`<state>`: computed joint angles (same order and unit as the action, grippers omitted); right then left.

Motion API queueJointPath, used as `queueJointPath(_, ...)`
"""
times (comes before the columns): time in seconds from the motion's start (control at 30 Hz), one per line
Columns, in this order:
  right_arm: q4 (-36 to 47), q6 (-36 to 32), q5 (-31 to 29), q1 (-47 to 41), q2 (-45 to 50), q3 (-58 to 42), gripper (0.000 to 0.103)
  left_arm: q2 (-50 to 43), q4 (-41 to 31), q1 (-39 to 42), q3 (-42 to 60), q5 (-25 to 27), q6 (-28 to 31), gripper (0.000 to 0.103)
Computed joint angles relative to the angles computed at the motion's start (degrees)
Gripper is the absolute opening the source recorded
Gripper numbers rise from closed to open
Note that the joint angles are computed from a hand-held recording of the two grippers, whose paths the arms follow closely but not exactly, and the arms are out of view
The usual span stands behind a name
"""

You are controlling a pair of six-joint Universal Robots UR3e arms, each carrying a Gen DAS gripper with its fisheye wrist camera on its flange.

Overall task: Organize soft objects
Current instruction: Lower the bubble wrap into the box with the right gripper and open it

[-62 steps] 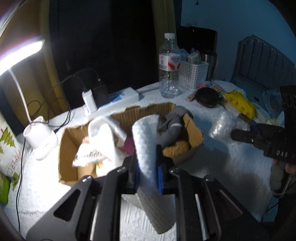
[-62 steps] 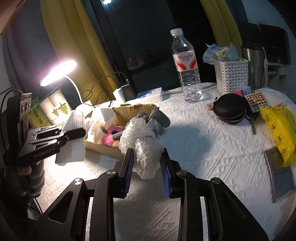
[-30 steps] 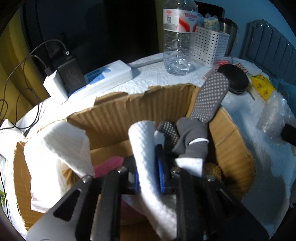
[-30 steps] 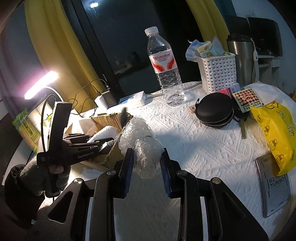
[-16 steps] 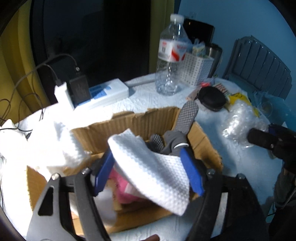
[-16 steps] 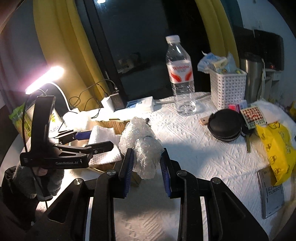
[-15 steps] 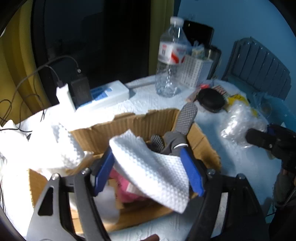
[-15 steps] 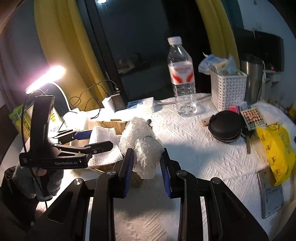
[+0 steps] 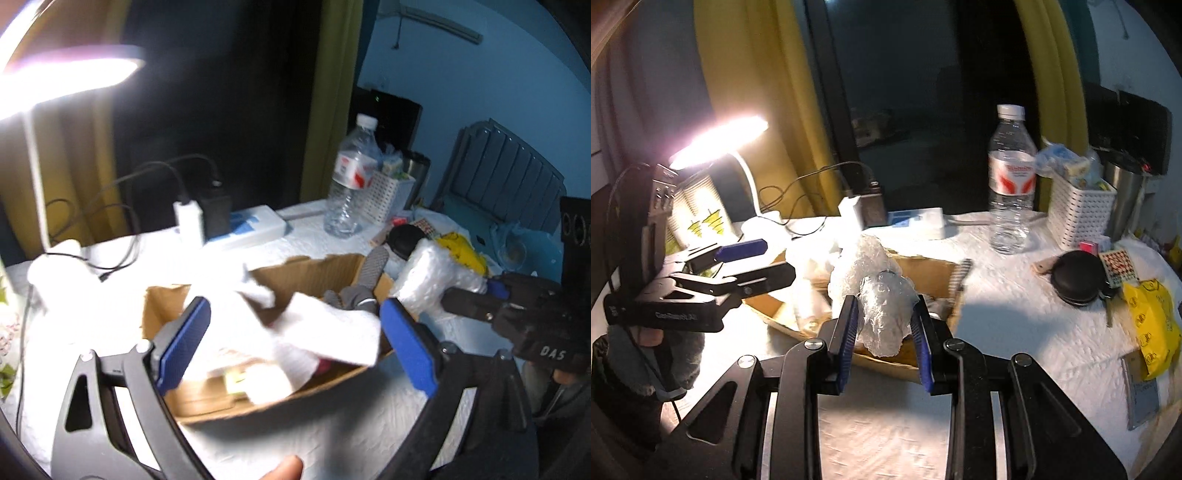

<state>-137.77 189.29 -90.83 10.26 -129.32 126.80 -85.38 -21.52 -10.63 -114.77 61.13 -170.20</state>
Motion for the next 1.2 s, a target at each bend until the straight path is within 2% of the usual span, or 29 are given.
queueJointPath(0.17,-6.8,5.0,-6.6,10.5,12.1,-4.5,0.03,7.6,-3.2,8.2,-6.5,-3.8,3.9,0.094)
queueJointPath(0.27,-8.8,6.5,-8.6,14.3,18.0,-7.4,0.03,12.0,-6.1,13.9,-10.3,-6.7,7.1,0.094)
queueJointPath(0.6,-13.1,7.3,-8.4,20.1,35.8,-17.8,0.03,19.0,-16.8,28.0,-16.3,-13.1,17.8,0.094)
queueJointPath(0.83,-15.1,6.1,-4.4,19.9,45.8,-22.6,0.03,20.8,-22.8,33.8,-17.6,-14.7,23.0,0.094)
queueJointPath(0.97,-15.2,5.7,-4.3,20.3,50.0,-25.0,0.031,20.3,-23.1,34.9,-18.4,-14.5,23.8,0.094)
queueJointPath(1.1,-15.1,5.0,-3.4,19.5,50.3,-25.1,0.032,19.9,-22.1,34.7,-18.6,-14.2,23.4,0.094)
queueJointPath(1.13,-15.2,4.9,-3.5,19.4,50.2,-24.9,0.032,20.1,-22.1,34.7,-18.7,-14.2,23.3,0.094)
queueJointPath(1.2,-15.3,5.5,-5.5,20.1,51.0,-25.5,0.046,20.8,-22.6,34.7,-18.7,-14.4,23.3,0.094)
